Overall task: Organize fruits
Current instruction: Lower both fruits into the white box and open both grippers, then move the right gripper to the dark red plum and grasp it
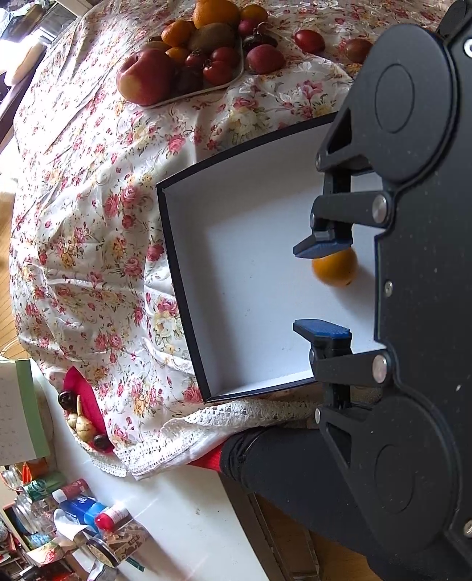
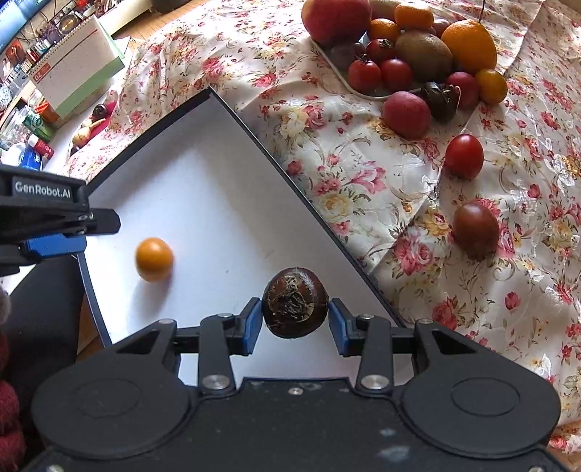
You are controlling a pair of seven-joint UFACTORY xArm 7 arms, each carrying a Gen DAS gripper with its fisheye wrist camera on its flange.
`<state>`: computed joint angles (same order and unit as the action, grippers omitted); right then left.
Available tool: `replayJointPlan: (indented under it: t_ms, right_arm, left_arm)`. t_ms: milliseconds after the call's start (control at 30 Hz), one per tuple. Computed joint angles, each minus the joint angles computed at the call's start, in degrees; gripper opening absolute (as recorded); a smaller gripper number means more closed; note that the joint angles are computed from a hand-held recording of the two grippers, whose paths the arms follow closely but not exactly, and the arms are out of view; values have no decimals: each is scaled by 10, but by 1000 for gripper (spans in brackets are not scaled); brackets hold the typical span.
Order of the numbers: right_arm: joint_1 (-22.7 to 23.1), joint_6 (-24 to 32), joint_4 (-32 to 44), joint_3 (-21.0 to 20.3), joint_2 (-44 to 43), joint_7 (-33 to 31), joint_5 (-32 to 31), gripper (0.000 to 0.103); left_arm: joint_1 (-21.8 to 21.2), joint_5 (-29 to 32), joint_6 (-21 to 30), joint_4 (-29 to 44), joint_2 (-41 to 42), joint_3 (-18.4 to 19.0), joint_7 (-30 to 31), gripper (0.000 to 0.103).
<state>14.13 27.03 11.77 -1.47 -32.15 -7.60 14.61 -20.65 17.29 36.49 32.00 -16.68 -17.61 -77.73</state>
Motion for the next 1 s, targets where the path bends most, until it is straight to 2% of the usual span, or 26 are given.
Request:
replayJointPlan:
  t_ms: [400, 1000]
  right_arm:
    - [7, -1, -22, -5, -57, -6, -8, 43]
    - [-6, 18, -26, -7, -77, -3, -20, 43]
  left_arm:
    - [-6, -23, -11, -3, 3, 7, 19, 47]
    - [-10, -14, 19, 12, 14, 5, 21, 47]
